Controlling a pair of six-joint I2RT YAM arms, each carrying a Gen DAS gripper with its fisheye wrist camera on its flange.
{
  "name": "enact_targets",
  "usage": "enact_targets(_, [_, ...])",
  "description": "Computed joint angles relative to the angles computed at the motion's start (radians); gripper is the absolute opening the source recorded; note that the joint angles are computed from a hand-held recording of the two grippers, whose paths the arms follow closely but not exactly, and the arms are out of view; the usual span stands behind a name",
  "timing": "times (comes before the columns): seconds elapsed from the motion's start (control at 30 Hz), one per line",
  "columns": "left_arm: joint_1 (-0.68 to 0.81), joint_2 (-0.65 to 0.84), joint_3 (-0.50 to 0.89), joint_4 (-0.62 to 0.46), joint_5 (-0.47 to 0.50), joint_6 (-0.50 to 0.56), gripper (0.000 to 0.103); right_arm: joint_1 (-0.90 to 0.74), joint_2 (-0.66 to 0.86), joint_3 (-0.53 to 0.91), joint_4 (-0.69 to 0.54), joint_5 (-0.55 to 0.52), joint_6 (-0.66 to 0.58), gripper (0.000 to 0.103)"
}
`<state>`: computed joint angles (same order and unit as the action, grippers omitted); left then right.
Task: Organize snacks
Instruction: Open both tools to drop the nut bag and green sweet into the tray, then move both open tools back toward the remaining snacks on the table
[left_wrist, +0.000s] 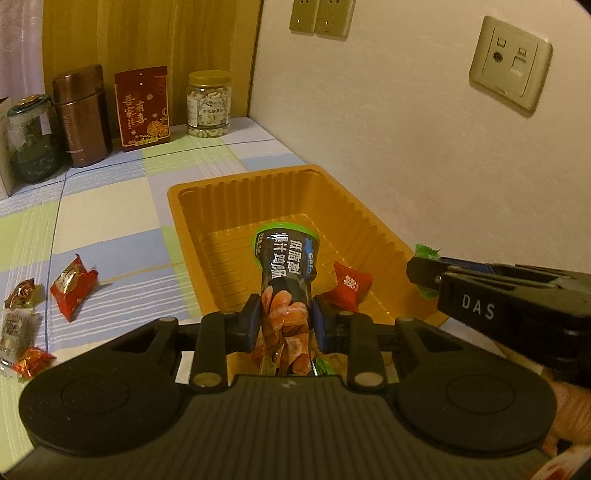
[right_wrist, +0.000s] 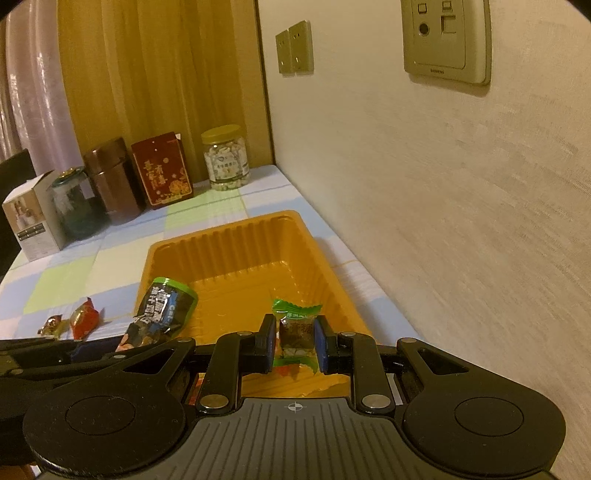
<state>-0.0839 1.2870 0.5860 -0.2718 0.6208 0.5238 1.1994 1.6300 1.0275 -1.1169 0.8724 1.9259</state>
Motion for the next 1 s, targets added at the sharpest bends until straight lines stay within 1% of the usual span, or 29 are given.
enact_targets(0.03, [-0.008,0.007,0.0,0.01,-0.007,-0.002,0.026,0.0,0.0,-0.004,0.005,-0.002,0.0,0.022])
enact_targets(0.07, [-0.007,0.014,-0.002,0.021,-0.001,-0.001,0.03,-0.002,-0.001,-0.007,0.012,-0.004,-0.003,0.022])
enact_targets(0.13, [0.005,0.011,-0.01,0.035,0.006,0.005,0.035,-0.011,-0.006,-0.015,0.033,-0.005,-0.02,0.022])
enact_targets(0.3, [0.092,0.003,-0.003,0.001,0.038,0.044,0.035,-0.016,-0.015,-0.029,0.071,-0.005,-0.046,0.022])
enact_targets(0.53, [0.213,0.008,0.017,-0.055,0.07,0.108,0.035,-0.019,0.003,-0.012,0.12,0.006,-0.095,0.022])
enact_targets(0.6, [0.239,0.014,0.027,-0.071,0.081,0.118,0.035,-0.024,-0.001,-0.017,0.154,0.016,-0.121,0.022])
enact_targets(0.73, [0.288,0.029,0.05,-0.1,0.103,0.155,0.035,-0.049,-0.051,-0.084,0.304,0.025,-0.199,0.023])
enact_targets(0.77, [0.301,0.034,0.057,-0.11,0.108,0.162,0.035,-0.054,-0.054,-0.089,0.309,0.019,-0.196,0.031])
enact_targets(0.8, [0.317,0.036,0.06,-0.12,0.114,0.173,0.035,-0.053,-0.054,-0.09,0.304,0.022,-0.18,0.049])
enact_targets(0.83, [0.333,0.04,0.066,-0.13,0.119,0.185,0.035,-0.048,-0.059,-0.097,0.305,0.03,-0.163,0.056])
enact_targets(0.87, [0.346,0.042,0.071,-0.139,0.122,0.194,0.035,-0.039,-0.066,-0.104,0.306,0.035,-0.147,0.059])
enact_targets(1.0, [0.406,0.048,0.087,-0.188,0.14,0.263,0.037,-0.006,-0.076,-0.102,0.265,0.022,-0.069,0.059])
